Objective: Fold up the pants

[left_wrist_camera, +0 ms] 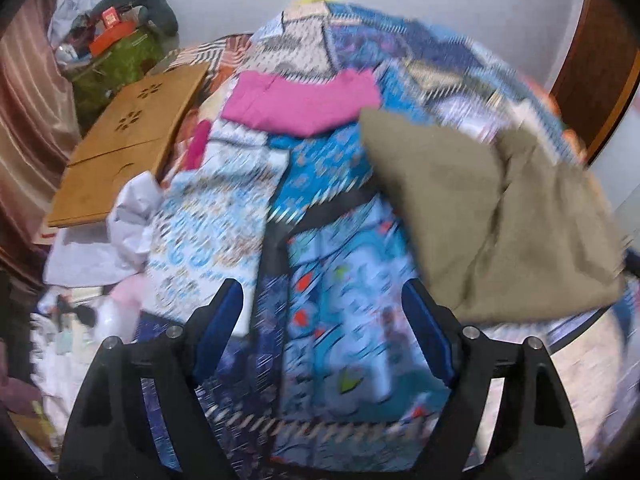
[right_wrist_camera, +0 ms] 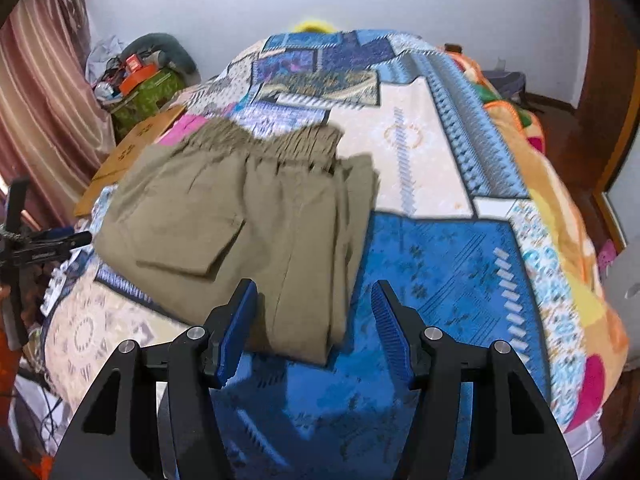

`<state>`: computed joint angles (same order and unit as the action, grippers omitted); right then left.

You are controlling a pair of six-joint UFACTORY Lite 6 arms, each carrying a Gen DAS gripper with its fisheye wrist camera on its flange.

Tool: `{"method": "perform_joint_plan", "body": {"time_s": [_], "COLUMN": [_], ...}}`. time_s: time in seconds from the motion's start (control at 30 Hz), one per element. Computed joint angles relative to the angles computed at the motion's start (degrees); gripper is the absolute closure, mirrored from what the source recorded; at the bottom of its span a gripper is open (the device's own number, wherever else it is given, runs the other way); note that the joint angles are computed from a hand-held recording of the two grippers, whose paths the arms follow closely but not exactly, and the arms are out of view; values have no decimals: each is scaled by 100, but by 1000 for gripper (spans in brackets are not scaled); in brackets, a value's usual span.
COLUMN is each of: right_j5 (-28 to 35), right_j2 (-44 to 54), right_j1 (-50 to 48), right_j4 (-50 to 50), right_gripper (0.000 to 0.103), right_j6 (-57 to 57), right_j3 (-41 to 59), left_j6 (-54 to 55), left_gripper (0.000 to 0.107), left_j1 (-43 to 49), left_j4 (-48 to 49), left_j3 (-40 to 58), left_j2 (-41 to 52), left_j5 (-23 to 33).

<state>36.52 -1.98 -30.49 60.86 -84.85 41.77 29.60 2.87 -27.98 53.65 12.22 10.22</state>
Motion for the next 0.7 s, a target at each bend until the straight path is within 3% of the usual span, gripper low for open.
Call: {"method": "perform_joint_plan", "body": {"time_s": [0.1,0.17,0.4,0.47,0.53,0.7], "right_j5": [-84,-160,-78,98,135,668], "right_j2": [223,434,1589,1972,2253,2790], "right_j1": [80,164,397,378,370,238], "right_j4": [21,60,-132,-46,-14,-92], "right_gripper": [47,47,47,45,33,34], "right_j6": [171,250,630,634,614,757], "right_j3": [336,540,1351,1594,1789,2297], "left_j6": [1075,1275,262,163,121,360], "left_gripper": [24,24,24,24,24,27], "left_j1": [-116,-224,-631,-662,-691,-687], "left_j4": [-1295,-1580,-696,-637,-623,-961], "left_j3": [448,858,2059,2312,2533,2958], "left_j2": [240,572,1778,2048,2269,2593], "left_j5": [277,539,987,1083,1148,1246]}}
